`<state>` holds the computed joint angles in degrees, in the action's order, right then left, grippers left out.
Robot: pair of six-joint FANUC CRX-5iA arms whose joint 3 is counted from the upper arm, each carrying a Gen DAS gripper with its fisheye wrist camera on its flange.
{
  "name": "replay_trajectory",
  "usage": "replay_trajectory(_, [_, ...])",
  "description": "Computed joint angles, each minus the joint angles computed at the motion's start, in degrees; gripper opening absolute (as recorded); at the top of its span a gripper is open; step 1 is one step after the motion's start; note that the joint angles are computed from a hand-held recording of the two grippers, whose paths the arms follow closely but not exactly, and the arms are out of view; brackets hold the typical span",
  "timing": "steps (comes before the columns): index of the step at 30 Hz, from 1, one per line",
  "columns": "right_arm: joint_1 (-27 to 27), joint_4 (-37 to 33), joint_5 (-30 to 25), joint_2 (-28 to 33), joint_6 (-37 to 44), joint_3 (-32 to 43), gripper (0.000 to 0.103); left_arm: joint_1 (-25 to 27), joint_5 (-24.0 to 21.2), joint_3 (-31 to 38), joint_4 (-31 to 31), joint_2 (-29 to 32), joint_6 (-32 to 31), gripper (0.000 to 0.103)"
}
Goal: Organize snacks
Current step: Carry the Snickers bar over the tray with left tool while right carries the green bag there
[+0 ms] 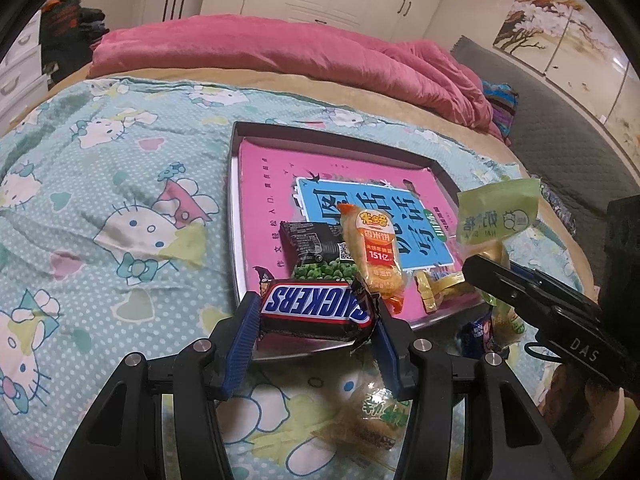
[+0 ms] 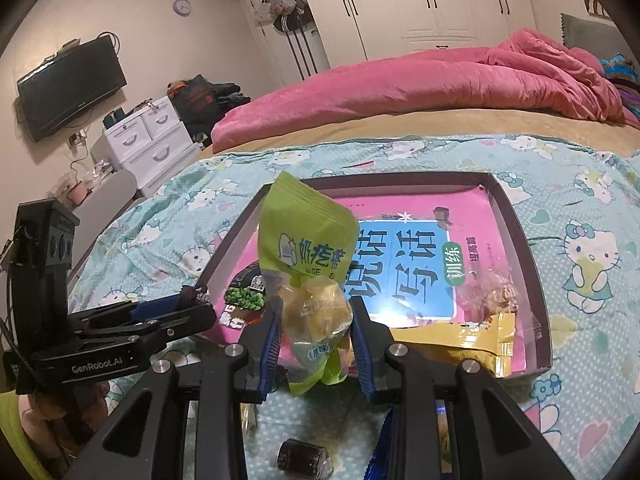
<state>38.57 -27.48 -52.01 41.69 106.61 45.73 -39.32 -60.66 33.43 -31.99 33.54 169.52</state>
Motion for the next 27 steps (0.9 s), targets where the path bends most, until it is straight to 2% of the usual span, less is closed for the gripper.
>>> replay_trajectory(27, [1.50, 4.90, -2.45, 4.19, -4.15, 3.75, 0.033, 0.90, -0.33, 2.59, 1.13, 2.36, -4.34, 0.055])
